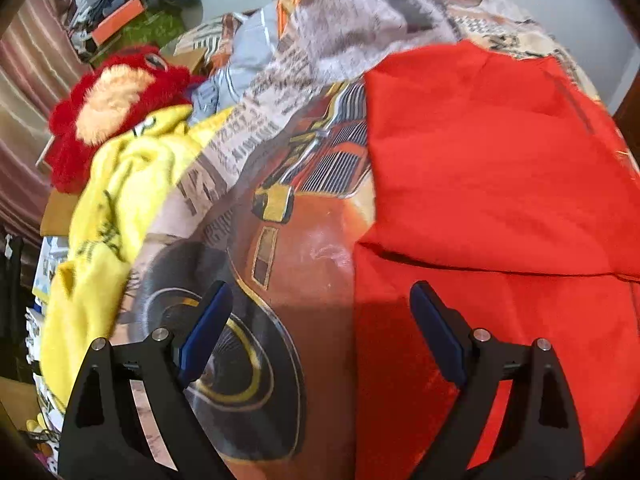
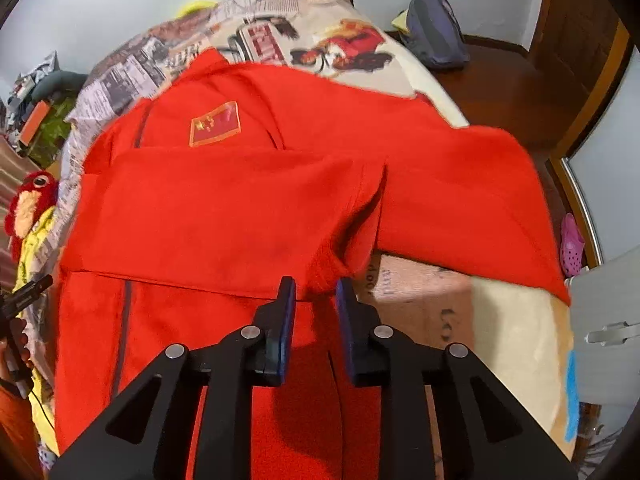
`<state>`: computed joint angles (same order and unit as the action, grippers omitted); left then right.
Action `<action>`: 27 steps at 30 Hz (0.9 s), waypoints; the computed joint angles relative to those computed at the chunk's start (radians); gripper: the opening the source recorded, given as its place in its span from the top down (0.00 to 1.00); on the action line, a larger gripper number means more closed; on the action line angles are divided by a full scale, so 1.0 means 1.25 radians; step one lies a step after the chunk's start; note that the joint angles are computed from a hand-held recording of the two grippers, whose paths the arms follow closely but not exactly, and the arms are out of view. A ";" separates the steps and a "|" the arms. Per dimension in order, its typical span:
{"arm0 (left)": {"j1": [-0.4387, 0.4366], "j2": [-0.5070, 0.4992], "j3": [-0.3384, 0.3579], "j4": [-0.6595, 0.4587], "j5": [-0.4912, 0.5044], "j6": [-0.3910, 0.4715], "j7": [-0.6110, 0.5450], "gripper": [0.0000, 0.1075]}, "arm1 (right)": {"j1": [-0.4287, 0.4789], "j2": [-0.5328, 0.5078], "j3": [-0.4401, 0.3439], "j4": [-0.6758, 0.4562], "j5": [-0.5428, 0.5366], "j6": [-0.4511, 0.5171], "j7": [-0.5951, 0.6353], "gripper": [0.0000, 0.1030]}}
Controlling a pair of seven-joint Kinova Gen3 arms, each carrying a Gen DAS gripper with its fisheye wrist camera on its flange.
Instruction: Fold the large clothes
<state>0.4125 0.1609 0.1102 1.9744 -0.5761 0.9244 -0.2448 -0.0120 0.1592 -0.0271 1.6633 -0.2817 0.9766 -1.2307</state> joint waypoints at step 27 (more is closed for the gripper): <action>0.131 0.147 0.007 -0.331 0.009 -0.038 -0.132 0.15 | 0.226 0.064 0.091 -0.029 -0.189 0.040 0.071 0.37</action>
